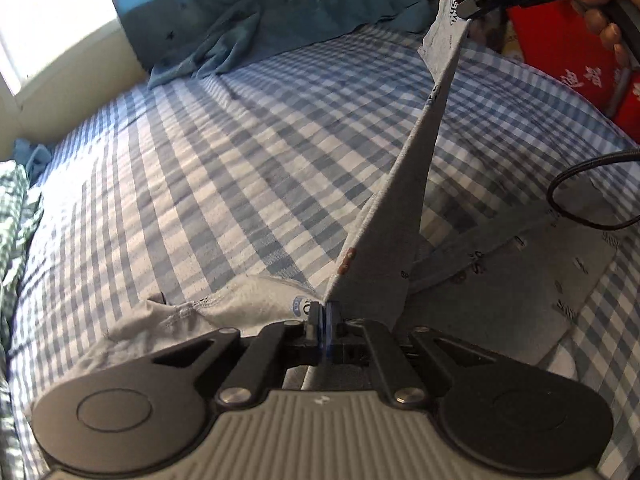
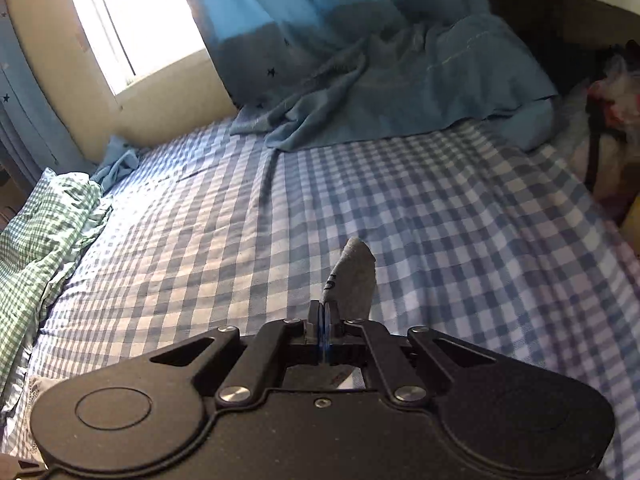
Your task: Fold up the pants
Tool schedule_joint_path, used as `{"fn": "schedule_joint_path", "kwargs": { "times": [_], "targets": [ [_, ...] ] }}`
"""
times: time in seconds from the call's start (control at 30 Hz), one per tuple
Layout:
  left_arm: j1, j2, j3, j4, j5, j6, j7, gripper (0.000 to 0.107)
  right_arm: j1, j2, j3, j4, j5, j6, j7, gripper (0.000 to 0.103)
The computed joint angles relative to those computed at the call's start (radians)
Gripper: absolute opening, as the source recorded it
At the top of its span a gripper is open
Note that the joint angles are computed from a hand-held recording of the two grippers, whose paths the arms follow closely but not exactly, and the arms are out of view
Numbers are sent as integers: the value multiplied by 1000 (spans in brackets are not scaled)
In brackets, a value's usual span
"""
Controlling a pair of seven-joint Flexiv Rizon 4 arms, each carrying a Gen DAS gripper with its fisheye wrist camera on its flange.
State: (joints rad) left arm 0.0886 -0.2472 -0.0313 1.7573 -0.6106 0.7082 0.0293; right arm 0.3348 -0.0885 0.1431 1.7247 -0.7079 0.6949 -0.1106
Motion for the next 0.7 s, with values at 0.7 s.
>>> {"fn": "schedule_joint_path", "kwargs": {
  "times": [0.7],
  "targets": [
    [-8,113,48,270,6,109,470,0,197,270,271,444,112,-261,1062,19]
  ]
}}
